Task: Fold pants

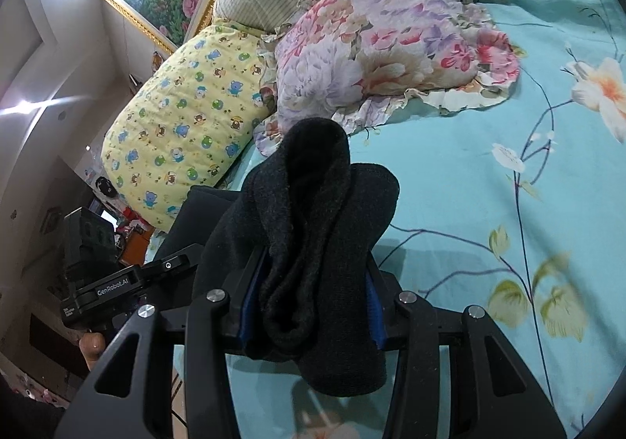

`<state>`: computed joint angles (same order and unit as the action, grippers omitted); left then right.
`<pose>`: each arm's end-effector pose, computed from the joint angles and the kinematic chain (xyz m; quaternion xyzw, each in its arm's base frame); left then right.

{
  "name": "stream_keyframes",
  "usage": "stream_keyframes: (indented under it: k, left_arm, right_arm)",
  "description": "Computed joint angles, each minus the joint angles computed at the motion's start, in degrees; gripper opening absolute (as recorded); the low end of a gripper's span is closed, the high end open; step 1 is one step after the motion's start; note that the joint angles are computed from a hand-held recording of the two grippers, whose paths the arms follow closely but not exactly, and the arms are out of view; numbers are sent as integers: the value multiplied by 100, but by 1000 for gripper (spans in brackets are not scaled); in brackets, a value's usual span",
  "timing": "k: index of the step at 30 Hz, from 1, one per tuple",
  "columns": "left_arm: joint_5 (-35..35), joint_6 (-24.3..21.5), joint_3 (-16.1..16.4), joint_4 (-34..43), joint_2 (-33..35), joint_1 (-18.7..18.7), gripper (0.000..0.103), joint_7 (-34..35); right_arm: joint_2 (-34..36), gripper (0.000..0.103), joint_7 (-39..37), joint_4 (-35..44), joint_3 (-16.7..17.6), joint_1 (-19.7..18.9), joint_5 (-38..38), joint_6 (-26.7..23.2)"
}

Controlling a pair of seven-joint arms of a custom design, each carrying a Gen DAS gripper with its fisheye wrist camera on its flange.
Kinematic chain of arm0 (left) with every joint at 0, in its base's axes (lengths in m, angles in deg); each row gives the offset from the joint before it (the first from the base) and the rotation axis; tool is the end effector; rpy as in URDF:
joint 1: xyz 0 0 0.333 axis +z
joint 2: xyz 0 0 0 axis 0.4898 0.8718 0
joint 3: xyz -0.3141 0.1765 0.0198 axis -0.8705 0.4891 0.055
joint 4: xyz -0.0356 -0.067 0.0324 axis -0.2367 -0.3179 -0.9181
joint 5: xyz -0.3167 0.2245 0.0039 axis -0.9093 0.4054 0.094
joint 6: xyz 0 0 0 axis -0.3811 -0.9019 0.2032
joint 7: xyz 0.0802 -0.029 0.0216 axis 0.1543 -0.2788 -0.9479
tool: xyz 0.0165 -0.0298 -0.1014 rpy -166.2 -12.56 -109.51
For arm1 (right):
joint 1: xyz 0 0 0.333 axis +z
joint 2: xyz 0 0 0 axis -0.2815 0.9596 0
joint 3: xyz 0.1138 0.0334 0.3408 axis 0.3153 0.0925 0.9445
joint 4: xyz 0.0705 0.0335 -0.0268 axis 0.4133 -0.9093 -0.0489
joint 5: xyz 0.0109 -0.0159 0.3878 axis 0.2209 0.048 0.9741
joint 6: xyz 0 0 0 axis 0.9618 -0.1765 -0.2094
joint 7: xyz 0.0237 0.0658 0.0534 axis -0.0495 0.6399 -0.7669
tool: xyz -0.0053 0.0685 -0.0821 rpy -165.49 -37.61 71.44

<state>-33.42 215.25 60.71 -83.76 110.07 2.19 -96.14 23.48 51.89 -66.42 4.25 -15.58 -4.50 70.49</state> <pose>0.6134 -0.3955 0.5174 -0.8247 0.4125 -0.3486 0.1681 0.7862 0.1681 0.4882 -0.7630 0.4307 0.1712 0.4506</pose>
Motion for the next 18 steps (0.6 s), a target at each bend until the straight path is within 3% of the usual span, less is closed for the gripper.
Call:
stream_keyframes:
  k: [12, 15, 18]
  left_arm:
    - [-204, 183, 44, -192, 91, 110, 32, 33]
    - [-223, 269, 58, -292, 88, 132, 35, -25]
    - [-235, 113, 71, -319, 84, 106, 47, -47]
  right_arm:
    - [444, 49, 303, 517, -43, 211, -460, 41]
    - [455, 53, 240, 504, -47, 239, -566, 113]
    - [399, 59, 137, 384, -102, 301, -715, 307]
